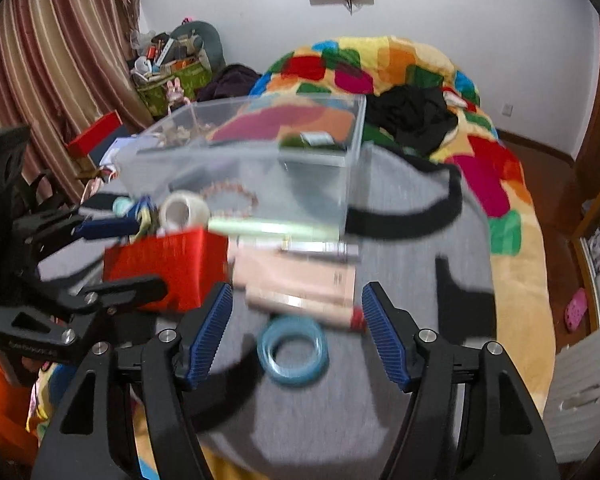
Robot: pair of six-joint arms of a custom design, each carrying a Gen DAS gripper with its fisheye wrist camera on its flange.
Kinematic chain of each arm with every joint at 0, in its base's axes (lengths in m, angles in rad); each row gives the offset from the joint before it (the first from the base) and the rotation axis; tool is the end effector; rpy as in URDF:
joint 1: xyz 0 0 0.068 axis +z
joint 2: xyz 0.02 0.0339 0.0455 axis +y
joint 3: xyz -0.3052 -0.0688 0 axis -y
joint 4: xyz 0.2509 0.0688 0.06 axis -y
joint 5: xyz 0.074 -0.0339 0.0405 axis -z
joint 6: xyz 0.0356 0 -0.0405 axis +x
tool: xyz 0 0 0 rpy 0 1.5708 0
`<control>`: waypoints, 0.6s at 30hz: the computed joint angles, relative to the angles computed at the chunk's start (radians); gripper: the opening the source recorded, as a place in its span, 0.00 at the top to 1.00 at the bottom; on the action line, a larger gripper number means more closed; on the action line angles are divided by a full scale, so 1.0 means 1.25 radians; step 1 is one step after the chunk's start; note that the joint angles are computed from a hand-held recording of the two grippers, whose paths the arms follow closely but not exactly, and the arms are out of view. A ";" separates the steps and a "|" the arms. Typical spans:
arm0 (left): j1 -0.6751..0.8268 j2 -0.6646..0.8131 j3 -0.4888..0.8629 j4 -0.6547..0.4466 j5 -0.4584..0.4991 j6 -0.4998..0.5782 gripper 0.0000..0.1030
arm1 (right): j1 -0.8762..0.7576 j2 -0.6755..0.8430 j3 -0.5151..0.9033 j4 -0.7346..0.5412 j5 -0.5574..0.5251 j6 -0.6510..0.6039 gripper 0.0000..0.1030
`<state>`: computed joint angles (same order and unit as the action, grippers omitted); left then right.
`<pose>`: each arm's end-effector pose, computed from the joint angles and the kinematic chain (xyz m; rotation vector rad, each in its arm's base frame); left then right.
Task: Organize objects
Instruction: 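Grasp the blue tape roll with the right tool while the left grasps the red packet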
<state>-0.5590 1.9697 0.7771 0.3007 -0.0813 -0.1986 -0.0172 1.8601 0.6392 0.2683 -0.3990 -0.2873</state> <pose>0.3031 -0.1862 0.0985 0.4082 2.4387 -0.2294 0.3115 0.0085 0.1039 -0.4866 2.4065 0.3710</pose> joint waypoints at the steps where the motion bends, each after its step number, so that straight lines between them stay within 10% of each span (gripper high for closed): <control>1: -0.004 0.011 0.010 -0.004 0.000 0.007 0.22 | -0.005 0.004 -0.007 0.001 -0.002 -0.006 0.38; 9: -0.007 0.030 0.023 -0.010 0.044 0.027 0.14 | -0.010 0.045 -0.039 0.040 -0.004 -0.025 0.39; 18: -0.039 0.053 0.014 -0.003 0.024 0.054 0.25 | -0.011 0.057 -0.051 0.078 -0.021 -0.020 0.65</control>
